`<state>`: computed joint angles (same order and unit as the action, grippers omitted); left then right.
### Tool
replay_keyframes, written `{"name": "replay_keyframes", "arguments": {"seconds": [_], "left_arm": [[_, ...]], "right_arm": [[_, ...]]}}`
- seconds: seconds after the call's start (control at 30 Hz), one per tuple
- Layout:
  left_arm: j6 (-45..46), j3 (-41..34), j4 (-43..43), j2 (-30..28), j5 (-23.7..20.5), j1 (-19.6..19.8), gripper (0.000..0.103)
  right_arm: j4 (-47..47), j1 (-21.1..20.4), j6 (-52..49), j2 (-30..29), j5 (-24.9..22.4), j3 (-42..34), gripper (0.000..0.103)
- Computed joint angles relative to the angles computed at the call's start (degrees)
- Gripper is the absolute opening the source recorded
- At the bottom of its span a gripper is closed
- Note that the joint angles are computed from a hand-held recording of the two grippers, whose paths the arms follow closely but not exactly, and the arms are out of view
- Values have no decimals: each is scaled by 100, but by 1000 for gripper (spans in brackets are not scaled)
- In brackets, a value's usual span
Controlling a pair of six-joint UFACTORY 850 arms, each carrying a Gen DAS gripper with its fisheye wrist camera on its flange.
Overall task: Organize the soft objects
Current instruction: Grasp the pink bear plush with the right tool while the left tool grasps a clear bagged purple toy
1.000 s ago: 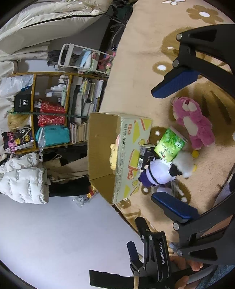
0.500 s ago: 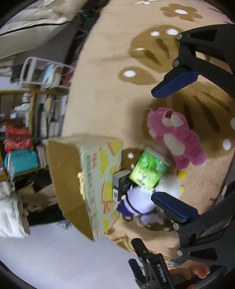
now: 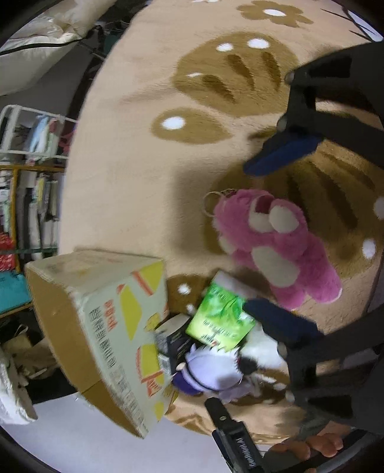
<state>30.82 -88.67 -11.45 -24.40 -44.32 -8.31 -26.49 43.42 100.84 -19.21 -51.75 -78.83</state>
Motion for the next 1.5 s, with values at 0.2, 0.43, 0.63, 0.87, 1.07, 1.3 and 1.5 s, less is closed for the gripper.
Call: {"name": "replay_keyframes", "arguments": {"seconds": [0.2, 0.43, 0.63, 0.87, 1.07, 1.3, 1.5], "left_arm": [[-207, -158, 107, -198, -205, -3, 100], [-301, -71, 213, -127, -100, 8, 100], [-684, -368, 481, -462, -313, -20, 97], [-542, -527, 185, -623, -522, 4, 88], [-621, -448, 306, -578, -488, -38, 87], [-621, -425, 218, -636, -816, -20, 75], [-273, -354, -68, -575, -867, -15, 49]], "right_arm": [[323, -117, -53, 100, 408, 251, 85], [672, -210, -346, 31, 617, 281, 78], [627, -227, -298, 78, 671, 337, 78], [667, -244, -381, -1, 613, 244, 78], [667, -204, -419, -183, 496, 51, 78], [682, -187, -408, -237, 477, -10, 78], [684, -201, -436, -194, 491, 44, 78]]}}
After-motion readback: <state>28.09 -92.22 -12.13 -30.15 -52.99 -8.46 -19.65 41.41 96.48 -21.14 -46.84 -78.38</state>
